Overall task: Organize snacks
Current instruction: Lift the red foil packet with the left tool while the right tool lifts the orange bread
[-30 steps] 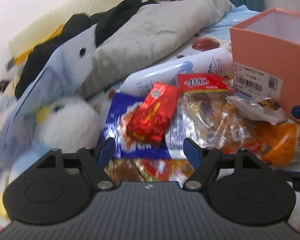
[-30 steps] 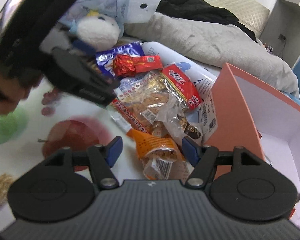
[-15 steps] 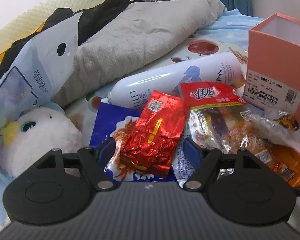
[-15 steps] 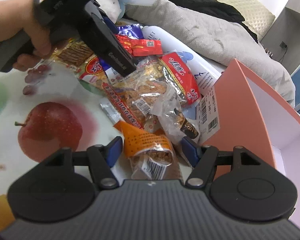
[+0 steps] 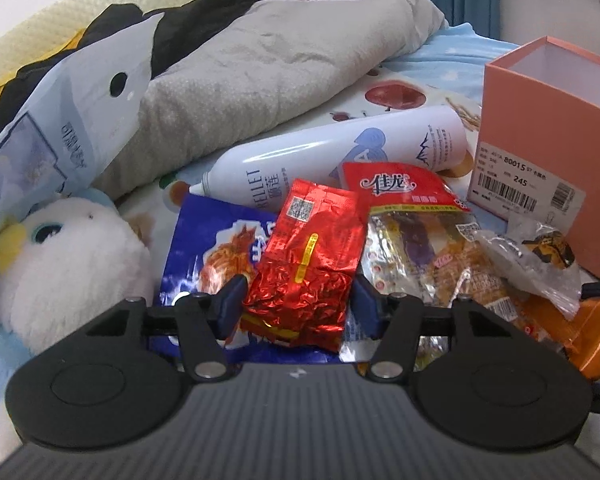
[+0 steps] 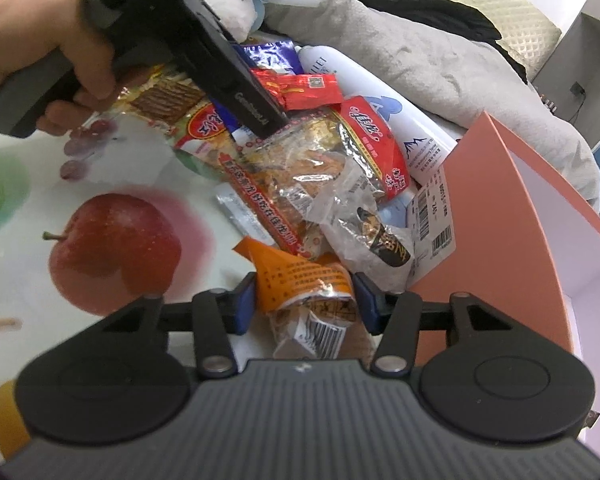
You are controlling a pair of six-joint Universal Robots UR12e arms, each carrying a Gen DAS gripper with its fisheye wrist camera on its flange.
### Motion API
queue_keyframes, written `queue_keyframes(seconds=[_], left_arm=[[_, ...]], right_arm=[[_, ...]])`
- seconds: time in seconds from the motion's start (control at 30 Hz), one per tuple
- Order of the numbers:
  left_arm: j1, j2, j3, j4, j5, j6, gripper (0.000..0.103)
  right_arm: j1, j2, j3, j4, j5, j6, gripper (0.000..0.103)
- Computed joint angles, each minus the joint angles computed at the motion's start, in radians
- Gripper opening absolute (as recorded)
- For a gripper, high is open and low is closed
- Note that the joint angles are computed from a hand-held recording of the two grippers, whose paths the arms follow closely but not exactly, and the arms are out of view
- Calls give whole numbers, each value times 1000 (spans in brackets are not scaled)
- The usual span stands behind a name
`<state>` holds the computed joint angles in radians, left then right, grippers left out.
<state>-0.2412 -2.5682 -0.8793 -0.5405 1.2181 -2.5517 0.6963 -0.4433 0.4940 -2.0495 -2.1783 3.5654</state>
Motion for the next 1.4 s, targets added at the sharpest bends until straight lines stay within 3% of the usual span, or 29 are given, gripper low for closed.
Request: queue_keyframes(seconds=[0.5, 0.83, 1.1, 1.4], left_arm=[[14, 144, -234, 111, 57, -189, 62], [28, 248, -399, 162, 66, -359, 62], [31, 311, -490, 167, 61, -453, 62], [32, 374, -580, 168, 49, -518, 62]], right_arm=[[16, -63, 105, -123, 31, 36, 51], [16, -139, 258, -306, 87, 187, 51], [22, -173, 323, -329, 108, 317, 51], [29, -206, 378, -358, 116, 389, 51]])
